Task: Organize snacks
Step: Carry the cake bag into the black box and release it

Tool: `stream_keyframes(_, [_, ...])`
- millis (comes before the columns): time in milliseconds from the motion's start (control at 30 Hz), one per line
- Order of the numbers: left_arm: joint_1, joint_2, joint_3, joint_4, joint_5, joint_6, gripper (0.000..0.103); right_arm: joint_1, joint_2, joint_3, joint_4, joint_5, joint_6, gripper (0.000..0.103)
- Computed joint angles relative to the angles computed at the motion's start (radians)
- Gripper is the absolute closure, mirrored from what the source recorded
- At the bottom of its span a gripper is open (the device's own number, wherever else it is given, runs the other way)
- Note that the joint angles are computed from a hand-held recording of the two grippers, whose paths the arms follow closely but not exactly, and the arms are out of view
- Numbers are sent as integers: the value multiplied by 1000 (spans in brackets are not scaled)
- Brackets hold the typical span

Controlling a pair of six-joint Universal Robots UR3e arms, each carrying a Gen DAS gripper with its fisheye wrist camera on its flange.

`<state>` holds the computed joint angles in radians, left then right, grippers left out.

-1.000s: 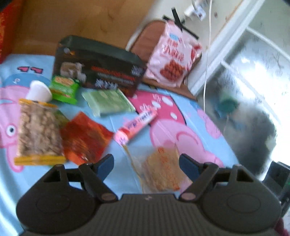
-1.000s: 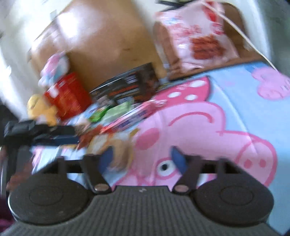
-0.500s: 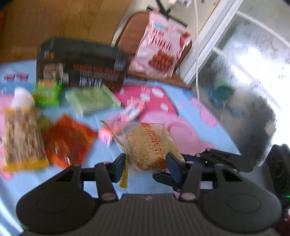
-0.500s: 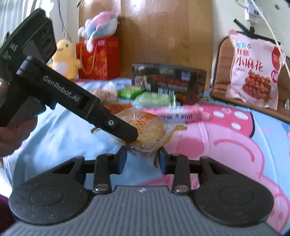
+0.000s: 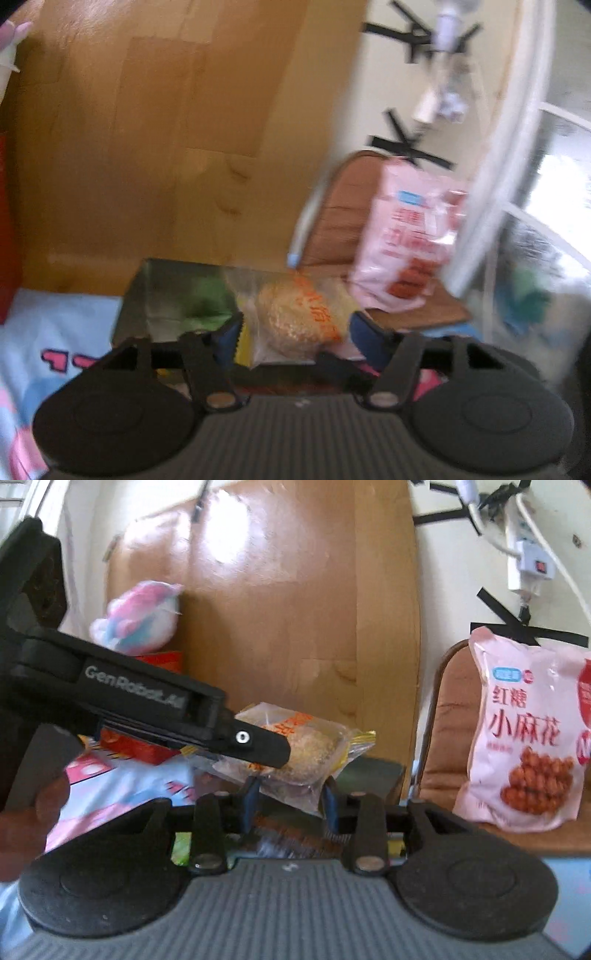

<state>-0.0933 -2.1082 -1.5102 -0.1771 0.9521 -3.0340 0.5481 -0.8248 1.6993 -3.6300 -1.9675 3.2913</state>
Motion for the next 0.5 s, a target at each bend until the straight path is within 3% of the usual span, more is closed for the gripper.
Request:
stream_keyframes(100, [22,-31,-7,120,87,-69,33,-24,36,-58,40,-48,38,51])
stream_keyframes(167, [42,-48,-6,162,142,-124,25,-52,-10,53,-36,-3,138,51])
stream_keyframes(233, [54,-86,63,74,189,-162,25,-70,-57,161,-89,30,225,50])
stream_keyframes(300, [70,-128,130,-19,166,-188,25,-72,-93,249,-119,42,285,50])
stream_keyframes(400, [65,-155,165,-100,129,-156,34,-68,-138,371,-187,60,357,50])
stream_keyframes(500, [13,-146,135,-67,204,-133,36,-73,-163,453,-216,85,412,50])
